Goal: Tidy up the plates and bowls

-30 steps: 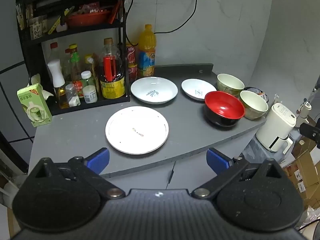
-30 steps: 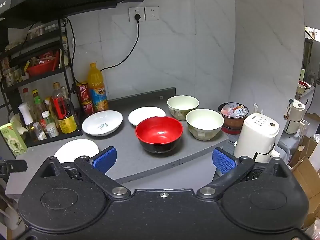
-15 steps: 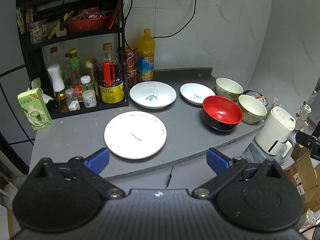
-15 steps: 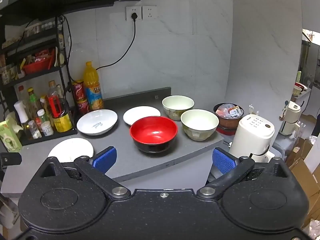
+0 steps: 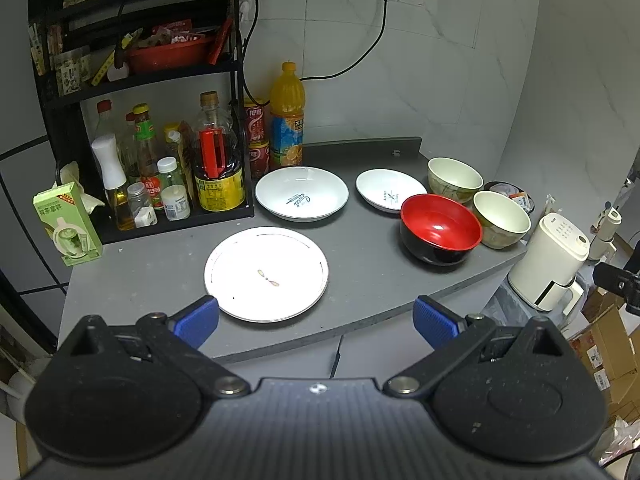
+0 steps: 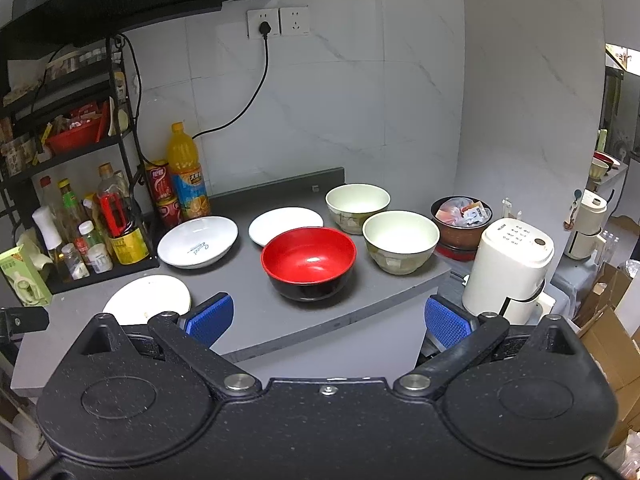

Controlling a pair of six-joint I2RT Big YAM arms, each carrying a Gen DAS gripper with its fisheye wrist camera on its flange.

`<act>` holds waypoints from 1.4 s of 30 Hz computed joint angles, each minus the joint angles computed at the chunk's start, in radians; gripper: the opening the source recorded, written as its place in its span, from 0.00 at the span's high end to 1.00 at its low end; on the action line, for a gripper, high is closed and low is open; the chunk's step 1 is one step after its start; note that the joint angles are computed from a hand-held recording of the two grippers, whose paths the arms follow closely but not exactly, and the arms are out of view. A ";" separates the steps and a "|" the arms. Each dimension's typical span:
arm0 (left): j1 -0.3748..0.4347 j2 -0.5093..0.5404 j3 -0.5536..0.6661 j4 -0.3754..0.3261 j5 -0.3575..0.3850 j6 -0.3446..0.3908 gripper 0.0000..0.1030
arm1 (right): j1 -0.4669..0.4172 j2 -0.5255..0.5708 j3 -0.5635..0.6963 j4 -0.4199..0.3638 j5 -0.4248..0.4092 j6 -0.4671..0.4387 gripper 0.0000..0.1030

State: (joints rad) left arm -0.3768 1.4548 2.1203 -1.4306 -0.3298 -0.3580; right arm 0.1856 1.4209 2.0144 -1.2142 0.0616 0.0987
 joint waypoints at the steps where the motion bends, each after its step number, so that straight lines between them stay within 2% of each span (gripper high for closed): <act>1: -0.003 0.001 0.002 -0.002 -0.002 -0.003 0.01 | -0.001 0.000 0.001 -0.001 0.000 -0.003 0.00; 18: -0.031 0.012 0.022 -0.026 -0.020 -0.030 0.01 | -0.013 -0.007 -0.001 -0.008 -0.020 -0.023 0.00; 42: -0.032 0.035 0.067 -0.065 -0.029 0.003 0.01 | -0.017 -0.006 0.002 -0.018 -0.023 -0.034 0.00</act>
